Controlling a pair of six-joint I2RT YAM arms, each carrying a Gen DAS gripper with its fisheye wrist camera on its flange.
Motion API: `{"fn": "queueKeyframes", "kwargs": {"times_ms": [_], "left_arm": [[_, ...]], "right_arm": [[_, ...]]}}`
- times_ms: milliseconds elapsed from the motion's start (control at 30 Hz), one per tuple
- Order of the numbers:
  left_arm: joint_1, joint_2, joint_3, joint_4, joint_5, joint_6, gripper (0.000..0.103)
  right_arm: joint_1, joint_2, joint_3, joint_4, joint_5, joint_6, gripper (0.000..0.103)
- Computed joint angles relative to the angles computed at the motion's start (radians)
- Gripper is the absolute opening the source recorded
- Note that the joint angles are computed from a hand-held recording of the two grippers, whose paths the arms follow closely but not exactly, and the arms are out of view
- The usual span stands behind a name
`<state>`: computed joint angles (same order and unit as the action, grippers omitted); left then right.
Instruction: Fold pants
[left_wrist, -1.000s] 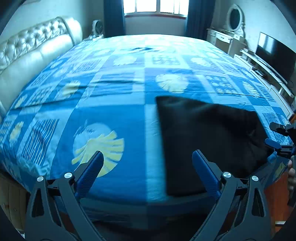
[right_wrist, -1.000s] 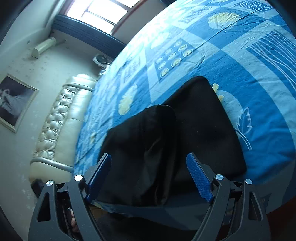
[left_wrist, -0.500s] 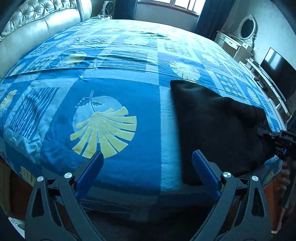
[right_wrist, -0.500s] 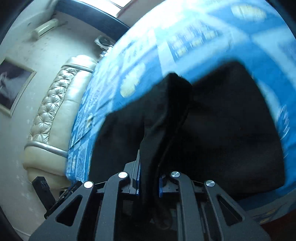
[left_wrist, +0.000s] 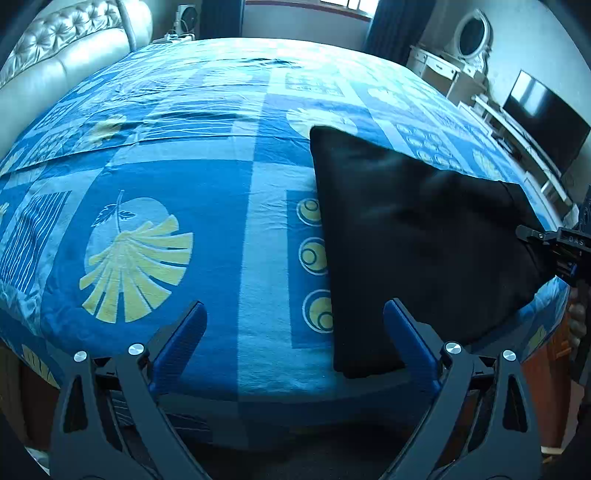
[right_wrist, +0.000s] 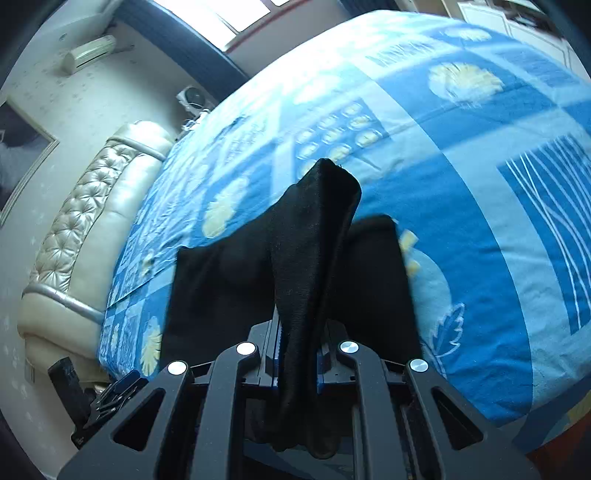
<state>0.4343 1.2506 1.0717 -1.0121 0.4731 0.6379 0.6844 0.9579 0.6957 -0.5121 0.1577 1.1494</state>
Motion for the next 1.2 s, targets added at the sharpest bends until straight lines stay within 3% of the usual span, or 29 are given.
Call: {"fn": "queueKeyframes", "kwargs": {"times_ms": [467, 667, 833, 1033, 1100, 1133, 1200], "left_arm": [[-0.028, 0.016, -0.026, 0.013, -0.011, -0.020, 0.096], [-0.032, 0.021, -0.027, 0.015, -0.013, -0.028, 0.096], [-0.033, 0.025, -0.026, 0.017, -0.013, -0.028, 0.096], [-0.022, 0.065, -0.007, -0.005, 0.007, -0.022, 0.097], [-0.002, 0.089, 0.012, -0.029, 0.029, -0.002, 0.097], [0.016, 0.106, 0.029, -0.050, 0.047, 0.017, 0.097], [0.058, 0.142, 0.068, -0.100, 0.096, 0.062, 0.097]], "right_arm": [[-0.156, -0.185, -0.332, 0.330, -0.217, 0.054, 0.013], [-0.181, -0.254, -0.407, 0.400, -0.255, 0.105, 0.014], [-0.165, -0.364, -0.449, 0.357, -0.224, 0.147, 0.016], [-0.116, -0.555, -0.458, 0.174, -0.128, 0.225, 0.019], [-0.064, -0.594, -0.420, 0.043, -0.037, 0.275, 0.028], [-0.012, -0.588, -0.391, -0.038, 0.034, 0.319, 0.045], [0.044, -0.676, -0.388, -0.132, 0.104, 0.380, 0.048]]}}
